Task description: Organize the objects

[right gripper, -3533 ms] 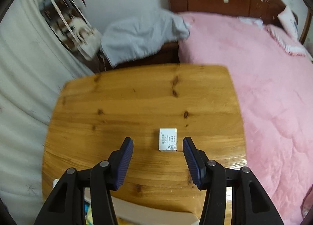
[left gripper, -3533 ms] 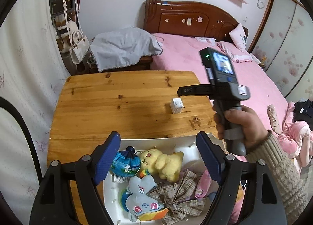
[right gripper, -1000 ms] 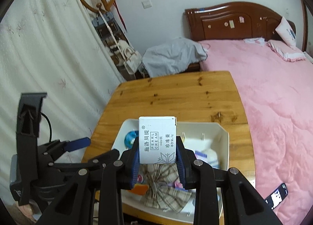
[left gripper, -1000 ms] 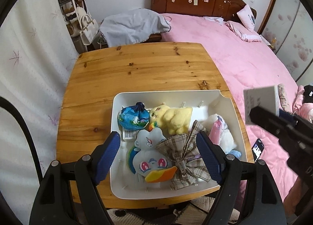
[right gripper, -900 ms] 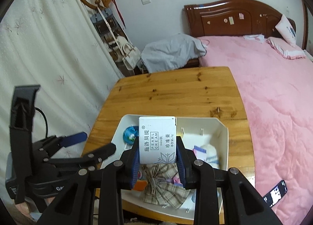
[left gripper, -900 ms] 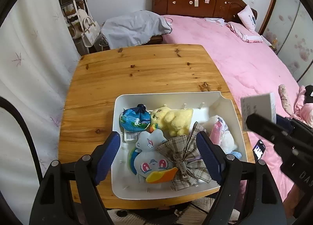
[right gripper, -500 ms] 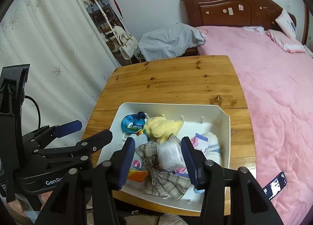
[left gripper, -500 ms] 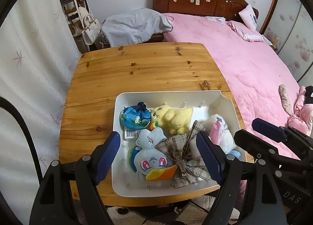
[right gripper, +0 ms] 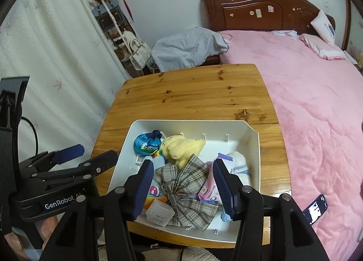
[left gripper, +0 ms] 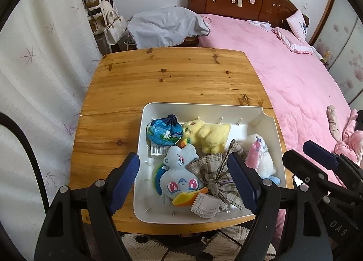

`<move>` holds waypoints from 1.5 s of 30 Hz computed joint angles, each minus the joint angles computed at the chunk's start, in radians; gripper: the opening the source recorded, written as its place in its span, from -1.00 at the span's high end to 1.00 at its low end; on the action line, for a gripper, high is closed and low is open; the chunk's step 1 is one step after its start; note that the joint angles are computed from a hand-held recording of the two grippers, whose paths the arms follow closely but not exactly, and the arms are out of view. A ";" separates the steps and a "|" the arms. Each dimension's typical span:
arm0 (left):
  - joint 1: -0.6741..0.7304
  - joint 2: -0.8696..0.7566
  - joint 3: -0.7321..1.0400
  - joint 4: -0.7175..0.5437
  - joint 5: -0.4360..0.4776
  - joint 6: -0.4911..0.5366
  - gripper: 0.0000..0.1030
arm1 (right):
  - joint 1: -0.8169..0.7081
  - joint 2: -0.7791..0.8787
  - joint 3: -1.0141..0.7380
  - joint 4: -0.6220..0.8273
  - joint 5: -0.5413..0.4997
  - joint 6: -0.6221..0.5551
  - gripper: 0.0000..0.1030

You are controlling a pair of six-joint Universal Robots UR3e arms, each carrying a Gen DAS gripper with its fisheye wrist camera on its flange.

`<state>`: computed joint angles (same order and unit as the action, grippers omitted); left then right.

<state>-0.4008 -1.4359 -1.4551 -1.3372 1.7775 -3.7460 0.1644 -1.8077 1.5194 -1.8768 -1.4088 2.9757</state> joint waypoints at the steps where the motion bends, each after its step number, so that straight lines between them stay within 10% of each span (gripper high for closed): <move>1: -0.001 0.001 0.002 -0.002 0.004 -0.002 -0.61 | 0.003 0.002 -0.002 -0.006 -0.004 0.005 -0.07; 45: 0.021 0.024 -0.026 0.003 -0.003 -0.005 -0.61 | 0.042 0.039 -0.017 -0.007 -0.005 0.014 -0.07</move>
<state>-0.3802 -1.4118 -1.4816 -1.3343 1.7747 -3.7506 0.2060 -1.7688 1.5028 -1.8836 -1.4142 2.9894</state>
